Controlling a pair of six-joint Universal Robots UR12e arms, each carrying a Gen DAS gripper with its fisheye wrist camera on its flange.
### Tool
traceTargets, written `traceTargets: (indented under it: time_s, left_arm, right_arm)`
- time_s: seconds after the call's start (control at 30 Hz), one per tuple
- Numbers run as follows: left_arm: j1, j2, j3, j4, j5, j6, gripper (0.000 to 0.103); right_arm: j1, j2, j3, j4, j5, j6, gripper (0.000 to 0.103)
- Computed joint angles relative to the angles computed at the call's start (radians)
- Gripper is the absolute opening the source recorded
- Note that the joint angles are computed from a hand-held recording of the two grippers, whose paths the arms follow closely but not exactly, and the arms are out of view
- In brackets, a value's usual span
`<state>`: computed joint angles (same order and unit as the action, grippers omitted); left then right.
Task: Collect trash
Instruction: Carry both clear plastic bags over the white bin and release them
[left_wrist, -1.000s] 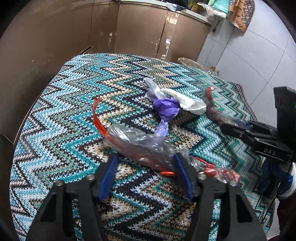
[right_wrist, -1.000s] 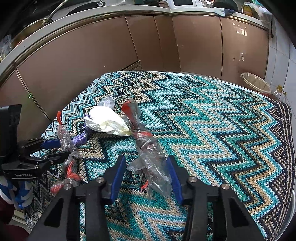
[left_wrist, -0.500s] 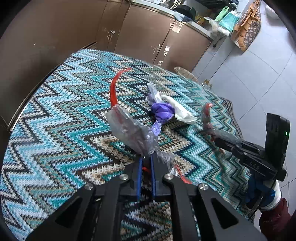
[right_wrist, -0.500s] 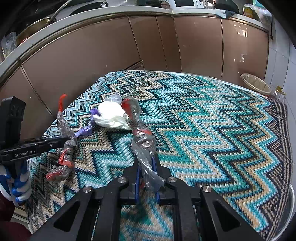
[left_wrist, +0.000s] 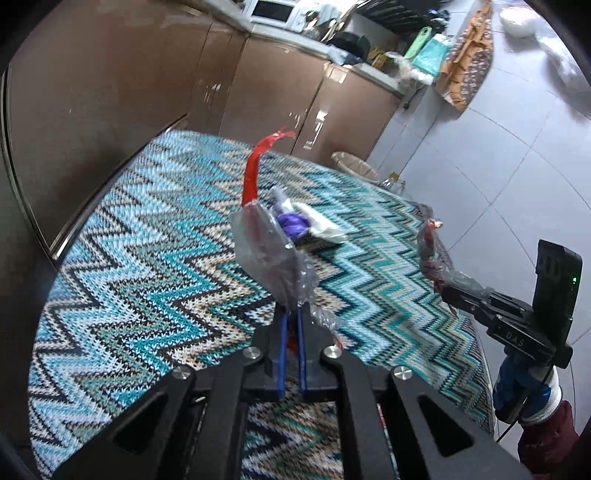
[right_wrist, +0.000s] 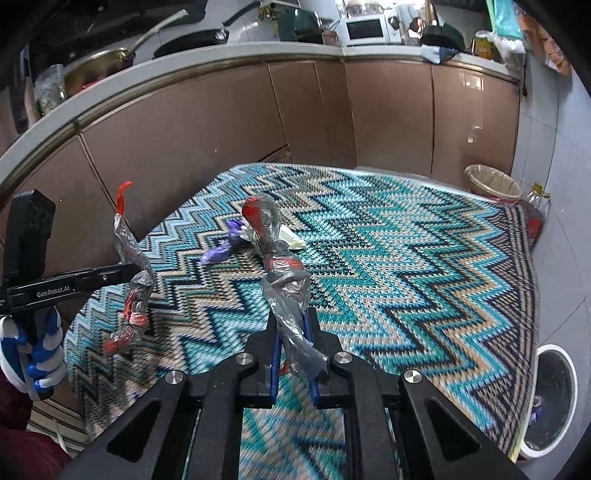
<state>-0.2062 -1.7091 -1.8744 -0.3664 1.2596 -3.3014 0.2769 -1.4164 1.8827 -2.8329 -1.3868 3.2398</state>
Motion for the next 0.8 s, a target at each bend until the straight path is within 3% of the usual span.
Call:
traceTargets:
  time_s: [0.4, 0.63, 0.8]
  left_arm:
    - [-0.086, 0.069, -0.005, 0.094, 0.05, 0.1, 0.004]
    - [-0.175, 0.033, 0.081, 0.056, 0.076, 0.155, 0.004]
    - [-0.254, -0.049, 0.203, -0.025, 0.081, 0.203, 0.004]
  right_arm:
    - [0.017, -0.157, 0.138, -0.159, -0.115, 0.06, 0.011]
    - [-0.044, -0.26, 0.246, -0.251, -0.154, 0.112, 0.011]
    - [-0.114, -0.33, 0.321, -0.278, -0.185, 0.156, 0.011]
